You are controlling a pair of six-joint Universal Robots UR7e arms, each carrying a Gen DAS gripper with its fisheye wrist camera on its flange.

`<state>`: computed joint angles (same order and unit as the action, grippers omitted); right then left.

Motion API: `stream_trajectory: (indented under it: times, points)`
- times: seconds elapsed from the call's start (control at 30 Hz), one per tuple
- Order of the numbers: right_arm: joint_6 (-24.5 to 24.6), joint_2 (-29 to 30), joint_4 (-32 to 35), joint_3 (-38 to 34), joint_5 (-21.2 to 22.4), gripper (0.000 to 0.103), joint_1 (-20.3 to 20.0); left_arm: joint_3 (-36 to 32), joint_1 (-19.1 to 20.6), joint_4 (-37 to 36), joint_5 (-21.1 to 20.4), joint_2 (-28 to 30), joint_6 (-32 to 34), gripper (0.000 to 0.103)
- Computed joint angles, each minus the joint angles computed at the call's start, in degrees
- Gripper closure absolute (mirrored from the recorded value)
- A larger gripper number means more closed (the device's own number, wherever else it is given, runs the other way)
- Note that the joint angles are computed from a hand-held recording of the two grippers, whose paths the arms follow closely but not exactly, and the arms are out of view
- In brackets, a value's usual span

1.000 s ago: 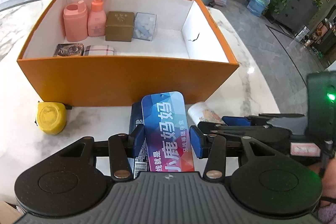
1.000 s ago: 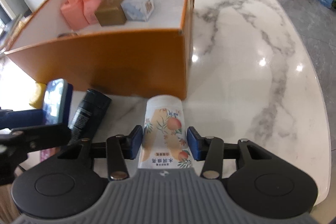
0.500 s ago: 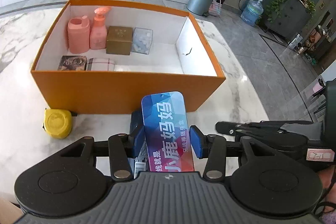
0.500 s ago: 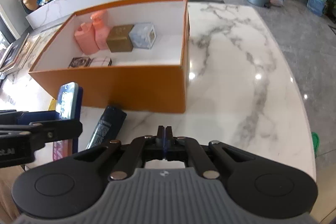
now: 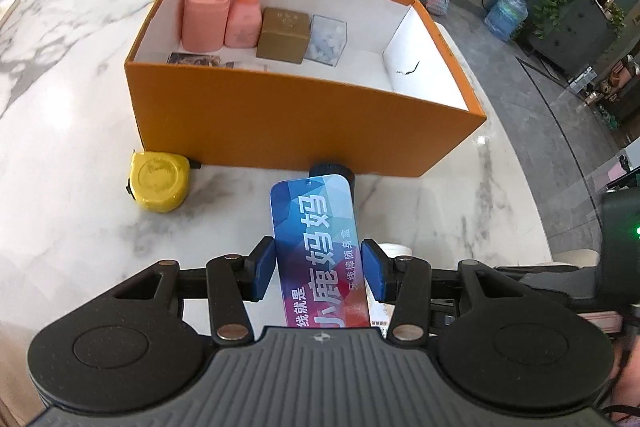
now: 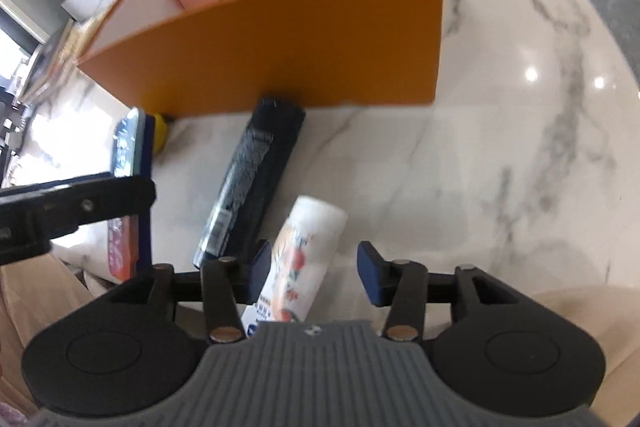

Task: Organize rigid objects
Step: 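Carry blue card box and lotion bottle up over the orange box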

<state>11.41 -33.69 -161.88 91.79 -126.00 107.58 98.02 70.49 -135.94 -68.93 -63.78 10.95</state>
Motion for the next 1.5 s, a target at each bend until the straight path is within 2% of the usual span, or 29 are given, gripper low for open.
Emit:
stream_trajectory:
  times: [0.07, 0.23, 0.3, 0.33, 0.37, 0.6, 0.73, 0.87, 1.13, 1.3, 1.5]
  points:
    - [2.4, 0.7, 2.2, -1.0, -0.2, 0.054, -0.3, -0.1, 0.3, 0.2, -0.4, 0.0, 0.4, 0.050]
    - [5.5, 1.7, 2.6, -2.0, 1.8, 0.054, -1.2, -0.4, 0.8, 1.1, -1.0, -0.1, 0.6, 0.050]
    - [5.9, 1.9, 2.2, -2.0, 2.4, 0.061, -1.3, -0.5, 0.9, 1.2, -1.3, -0.2, 0.6, 0.050]
    - [6.0, 1.9, 2.0, -1.9, 3.3, 0.070, -1.3, -0.5, 1.0, 1.1, -1.4, -0.2, 0.7, 0.050]
    - [6.2, 2.0, 1.8, -1.8, 3.8, 0.071, -1.3, -0.5, 1.0, 1.1, -1.6, -0.3, 0.7, 0.050]
    - [5.5, 1.9, 0.5, -1.0, -0.9, 0.077, 1.1, -1.2, 1.0, 2.4, -3.7, -0.8, 0.5, 0.050]
    - [3.4, 0.0, -3.5, 1.0, -3.1, 0.077, 3.1, -2.6, 0.4, 3.9, -5.6, -1.4, 0.5, 0.050]
    - [0.7, -2.4, -7.9, 2.3, -3.1, 0.077, 4.6, -4.1, -0.8, 3.8, -7.4, -1.8, 1.1, 0.050]
    - [-10.0, -2.5, -13.7, -3.4, -2.3, 0.077, 6.7, -11.0, -2.9, 3.2, -9.3, 1.8, 1.6, 0.050]
    - [-14.8, -0.6, -12.6, -9.9, -1.5, 0.077, 6.1, -17.5, -3.3, 4.9, -9.6, 6.2, 1.8, 0.050]
    - [-15.7, 2.2, -5.0, -18.4, -0.3, 0.077, 3.8, -28.0, -2.6, 11.7, -7.8, 14.0, 0.4, 0.050]
